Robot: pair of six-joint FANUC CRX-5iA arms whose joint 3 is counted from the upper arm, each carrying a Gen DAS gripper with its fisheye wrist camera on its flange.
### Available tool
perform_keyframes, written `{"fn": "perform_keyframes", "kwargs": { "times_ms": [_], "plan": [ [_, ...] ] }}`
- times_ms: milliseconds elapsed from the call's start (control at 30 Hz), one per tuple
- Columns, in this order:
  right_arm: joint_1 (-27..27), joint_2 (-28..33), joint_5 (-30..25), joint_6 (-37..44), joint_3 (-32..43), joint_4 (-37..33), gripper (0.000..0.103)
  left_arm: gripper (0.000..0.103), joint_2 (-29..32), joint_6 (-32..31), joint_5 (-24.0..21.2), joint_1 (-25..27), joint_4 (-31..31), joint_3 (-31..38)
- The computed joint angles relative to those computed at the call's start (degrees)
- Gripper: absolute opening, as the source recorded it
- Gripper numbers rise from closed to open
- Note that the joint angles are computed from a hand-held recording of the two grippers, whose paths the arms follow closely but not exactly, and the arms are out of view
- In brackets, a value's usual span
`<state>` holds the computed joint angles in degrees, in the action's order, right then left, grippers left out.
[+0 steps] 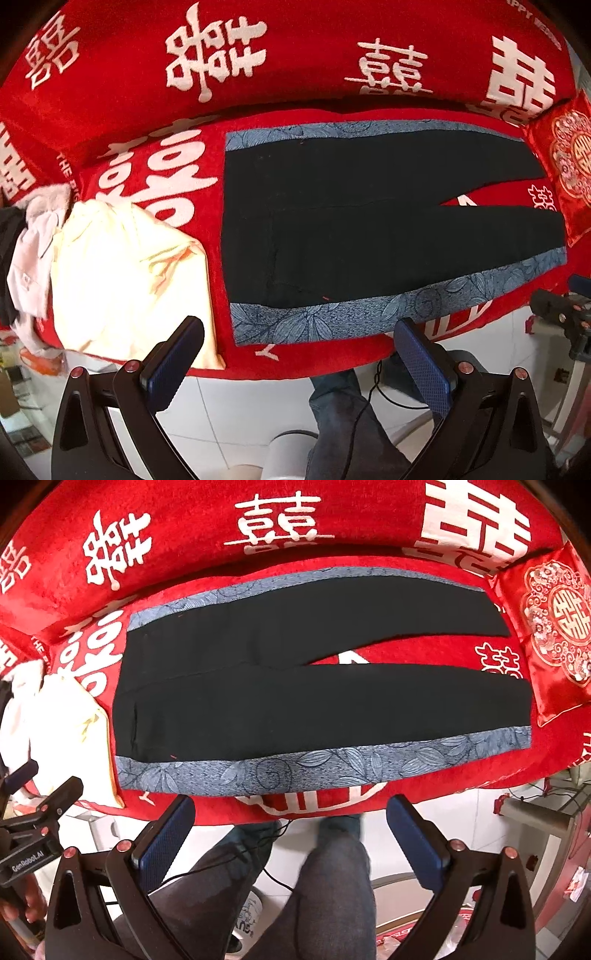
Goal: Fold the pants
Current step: 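Grasp the pants leg hem with the left tool while the right tool grasps the other hem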
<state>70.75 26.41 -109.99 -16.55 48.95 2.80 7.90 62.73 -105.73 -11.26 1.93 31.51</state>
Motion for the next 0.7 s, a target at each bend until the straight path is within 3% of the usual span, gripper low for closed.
{"fn": "perform_keyframes", "kwargs": {
  "times_ms": [467,600,700],
  "plan": [
    [-0.4,-9.1,7.0,10.9,-13.7,0.5,0.103,0.103,-3.1,15.9,-1.2,-5.4,-6.1,-1.1],
    [-0.5,-13.9,15.4,10.1,-22.3,-0.9,0.103,0.103,-4.2,20.1,-1.0,-5.2,-5.7,-3.9],
    [0.6,-19.1,28.2,6.0,-32.1,0.7,0.103,0.103,-5.3,21.7,0.9,-4.5,-5.6,-7.5]
  ]
}}
